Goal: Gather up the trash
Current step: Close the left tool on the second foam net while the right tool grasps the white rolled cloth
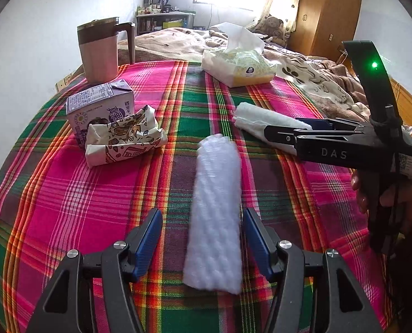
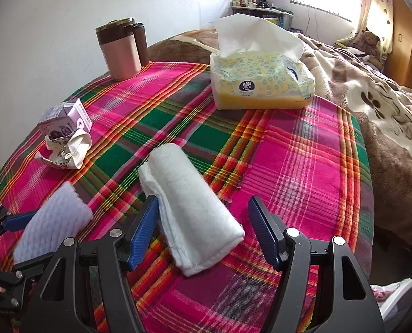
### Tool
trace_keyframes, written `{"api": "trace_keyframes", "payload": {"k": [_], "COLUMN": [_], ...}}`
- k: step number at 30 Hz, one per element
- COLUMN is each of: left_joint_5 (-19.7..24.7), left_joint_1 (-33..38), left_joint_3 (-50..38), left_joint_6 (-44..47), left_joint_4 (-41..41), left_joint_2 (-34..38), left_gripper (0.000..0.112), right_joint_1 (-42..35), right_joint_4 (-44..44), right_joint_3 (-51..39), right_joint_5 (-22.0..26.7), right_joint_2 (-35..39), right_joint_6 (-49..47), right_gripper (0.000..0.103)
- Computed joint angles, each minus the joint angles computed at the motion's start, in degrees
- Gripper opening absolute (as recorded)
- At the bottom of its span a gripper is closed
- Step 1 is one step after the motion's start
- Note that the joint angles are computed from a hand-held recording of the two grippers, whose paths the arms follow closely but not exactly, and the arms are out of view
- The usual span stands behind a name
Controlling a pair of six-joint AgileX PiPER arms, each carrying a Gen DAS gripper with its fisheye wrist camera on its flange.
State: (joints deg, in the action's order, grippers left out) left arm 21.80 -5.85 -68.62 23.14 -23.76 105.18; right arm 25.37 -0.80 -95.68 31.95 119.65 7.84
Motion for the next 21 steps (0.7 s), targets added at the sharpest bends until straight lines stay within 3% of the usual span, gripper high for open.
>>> {"api": "trace_keyframes", "payload": {"k": [10, 11, 13, 21], "left_joint_5": [1.3, 1.1, 1.6, 1.2], "left_joint_1": [0.5, 0.5, 0.6, 0.2], "left_joint_3": [-1.9, -1.8, -2.2, -1.6], "left_joint_6": [2.5, 2.6, 2.9, 3.3], "left_joint_4": [-3.8, -4.0, -4.5, -4.8], "left_joint_2": [1.1, 1.0, 1.3, 0.8], "left_gripper": [0.059, 0.057, 0.043, 0.029], "right_joint_1": [0.0, 0.1, 0.0, 0.1], "right_joint_4": [3.4, 3.0, 2.6, 4.0], "right_joint_3": [0.1, 0.4, 1.2, 3.6], "right_joint_5": [0.0, -0.2, -1.0, -3.0], "right_joint_2": [0.0, -0.2, -0.7, -2.2], "right_joint_6": [-2.5, -2.0, -0.9, -1.0], "right_gripper": [0.067, 0.063, 0.057, 0.030]}}
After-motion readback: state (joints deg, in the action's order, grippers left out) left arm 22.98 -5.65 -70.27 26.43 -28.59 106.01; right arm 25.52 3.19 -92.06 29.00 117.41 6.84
